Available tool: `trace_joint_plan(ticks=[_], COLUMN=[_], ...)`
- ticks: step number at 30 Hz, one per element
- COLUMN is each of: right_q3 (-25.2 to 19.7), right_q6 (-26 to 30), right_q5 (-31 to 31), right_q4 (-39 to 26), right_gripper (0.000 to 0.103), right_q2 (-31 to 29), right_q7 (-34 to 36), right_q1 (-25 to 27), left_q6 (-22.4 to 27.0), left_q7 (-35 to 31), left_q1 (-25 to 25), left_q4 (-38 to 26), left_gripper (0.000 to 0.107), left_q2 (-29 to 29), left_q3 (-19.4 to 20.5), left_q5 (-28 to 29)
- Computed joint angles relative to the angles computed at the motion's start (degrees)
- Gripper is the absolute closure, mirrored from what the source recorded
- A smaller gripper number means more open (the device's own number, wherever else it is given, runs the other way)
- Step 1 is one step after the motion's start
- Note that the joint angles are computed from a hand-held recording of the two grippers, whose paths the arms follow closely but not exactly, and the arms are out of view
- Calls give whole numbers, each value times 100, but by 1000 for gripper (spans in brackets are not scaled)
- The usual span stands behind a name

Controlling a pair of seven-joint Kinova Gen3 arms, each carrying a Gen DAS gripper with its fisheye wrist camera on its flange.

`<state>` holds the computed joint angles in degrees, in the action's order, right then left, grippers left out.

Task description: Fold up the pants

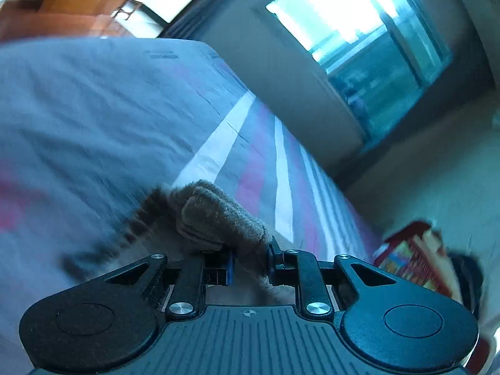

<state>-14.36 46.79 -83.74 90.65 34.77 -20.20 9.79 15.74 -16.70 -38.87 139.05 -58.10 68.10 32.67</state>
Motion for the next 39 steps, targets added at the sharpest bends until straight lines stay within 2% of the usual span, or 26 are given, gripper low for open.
trace_joint_plan(ticks=[1,3,5,6,8,10,12,15,18,20,22,24,25,26,27,28,30,31,32,33,35,37,39], right_q3=[33,71,256,435,616,443,321,116,147,420,567,497,560,535,430,319,329,468,645,732,740,613,477], right_q6=[193,403,271,66,-111,-93,-223,118,208,-47,-98,113,116,25,-68,-68,-158,-158,-247,-277,-448,-418,-565], right_q5=[-21,217,603,795,908,860,898,586,700,1072,1252,1296,1276,1186,1002,792,413,326,152,70,-26,-56,73], right_q4=[221,580,949,1049,1118,1128,1211,1429,1554,1476,1331,1243,1293,1401,1519,1565,1360,1246,1111,948,513,105,-256], right_gripper=[99,99,99,99,99,99,99,99,99,99,100,87,69,46,36,33,34,35,38,39,54,64,85], right_q2=[-232,-533,-679,-607,-248,-150,-265,-517,-661,-532,-254,-216,-319,-501,-665,-733,-599,-477,-339,-171,248,673,977], right_q7=[233,678,823,756,362,174,311,940,1103,755,289,96,140,277,506,668,712,594,383,150,-316,-730,-883], right_q1=[103,248,126,-94,-269,-80,-10,365,428,84,-103,64,83,185,394,645,829,836,737,744,797,901,943], left_q6=[182,627,817,774,732,1063,1529,2175,2648,2848,3314,3780,4013,4246,4420,4606,4699,4664,4722,4826,5110,5459,5708], left_q7=[-139,-505,-771,-764,-489,-420,-455,-625,-1298,-1594,-1526,-1153,-1038,-953,-803,-679,-708,-812,-865,-921,-941,-1192,-1378], left_q1=[155,290,27,-43,-28,-41,92,130,-211,-513,-642,-615,-566,-562,-518,-578,-811,-1013,-1273,-1538,-1978,-2299,-2467], left_q4=[-31,-109,-114,-71,-47,-242,-476,-783,-976,-1005,-1314,-1730,-1963,-2185,-2372,-2454,-2603,-2639,-2750,-2838,-3107,-3447,-3632], left_gripper=[87,87,87,88,87,88,88,88,88,88,87,84,84,83,82,82,73,69,60,58,57,52,49], left_q2=[176,602,970,1004,753,557,207,-225,-69,3,-153,-97,-124,-233,-443,-615,-890,-966,-990,-1001,-1107,-1296,-1375], left_q3=[-177,-212,177,365,424,258,-134,-572,-498,-221,-322,-305,-294,-323,-441,-453,-449,-361,-200,-13,275,304,247], left_q5=[-170,-229,84,292,429,256,9,-166,123,348,201,-245,-424,-509,-501,-400,27,260,461,618,730,780,836])
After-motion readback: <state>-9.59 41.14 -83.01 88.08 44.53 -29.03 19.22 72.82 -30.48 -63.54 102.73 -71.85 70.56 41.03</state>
